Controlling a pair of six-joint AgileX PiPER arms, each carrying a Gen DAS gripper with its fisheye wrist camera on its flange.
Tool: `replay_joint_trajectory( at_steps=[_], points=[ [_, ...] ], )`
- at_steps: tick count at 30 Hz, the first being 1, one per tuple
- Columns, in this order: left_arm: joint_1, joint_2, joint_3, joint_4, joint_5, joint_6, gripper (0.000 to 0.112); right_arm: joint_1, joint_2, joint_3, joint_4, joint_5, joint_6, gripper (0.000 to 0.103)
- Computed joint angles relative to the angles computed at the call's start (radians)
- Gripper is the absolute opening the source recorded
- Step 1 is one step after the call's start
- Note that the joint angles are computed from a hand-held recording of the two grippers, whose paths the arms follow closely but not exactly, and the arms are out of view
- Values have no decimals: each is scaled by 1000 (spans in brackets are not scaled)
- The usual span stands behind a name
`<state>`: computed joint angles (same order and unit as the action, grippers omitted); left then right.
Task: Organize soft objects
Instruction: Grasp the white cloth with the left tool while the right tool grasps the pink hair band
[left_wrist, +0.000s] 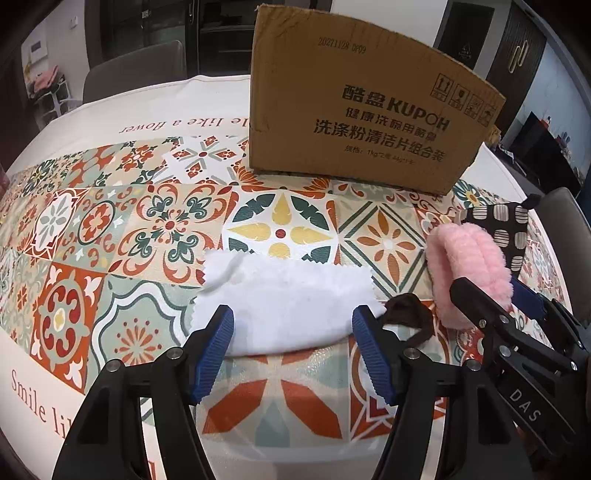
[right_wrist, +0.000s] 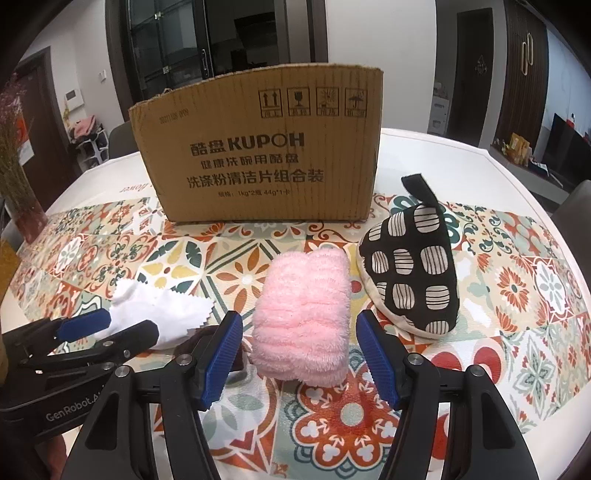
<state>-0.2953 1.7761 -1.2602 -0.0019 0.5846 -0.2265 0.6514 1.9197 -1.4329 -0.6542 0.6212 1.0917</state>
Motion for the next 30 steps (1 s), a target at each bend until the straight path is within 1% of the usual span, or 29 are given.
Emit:
replay_joint_trajectory(
  at_steps=[5, 8, 11, 12, 13, 14, 15, 17, 19, 20, 21, 22, 26, 28, 30],
  points=[
    [7, 43, -34, -28, 25, 12, 67, -13, 24, -21, 42, -7, -32, 65],
    [-4, 49, -31, 8, 14, -20, 68, -19, 37, -28, 62, -15, -51, 65],
    [-17, 45, -14, 54, -13, -61, 67, -27, 37, -19, 90, -35, -71, 65],
    [-25, 44, -7, 89, -21, -91, 64, -29, 37, -16, 97, -42, -73, 65],
    [-37, 41, 0, 136, -23, -133, 56, -29, 36, -13, 99, -43, -71, 65],
    [-48, 39, 6, 193, -25, -182, 53, -30, 37, -12, 100, -44, -71, 65],
    [-51, 35, 16, 214, -34, -197, 47, -31, 38, -10, 102, -45, -72, 65],
    [-48, 28, 27, 210, -45, -187, 41, -33, 41, -11, 106, -40, -75, 64],
    [-47, 23, 34, 221, -49, -194, 27, -35, 40, -8, 114, -42, -81, 61],
    [-46, 20, 39, 223, -55, -194, 22, -33, 41, -9, 111, -37, -77, 57],
    [-44, 18, 42, 213, -60, -182, 13, -31, 44, -13, 112, -30, -79, 56],
    [-41, 16, 46, 194, -67, -159, 10, -30, 46, -16, 114, -25, -84, 56],
    [-33, 5, 70, 166, -98, -127, 9, -31, 48, -15, 122, -24, -90, 55],
    [-23, -2, 83, 122, -118, -82, 6, -34, 49, -16, 131, -25, -95, 55],
    [-19, -12, 99, 118, -137, -77, 5, -33, 47, -13, 123, -27, -83, 55]
  ],
)
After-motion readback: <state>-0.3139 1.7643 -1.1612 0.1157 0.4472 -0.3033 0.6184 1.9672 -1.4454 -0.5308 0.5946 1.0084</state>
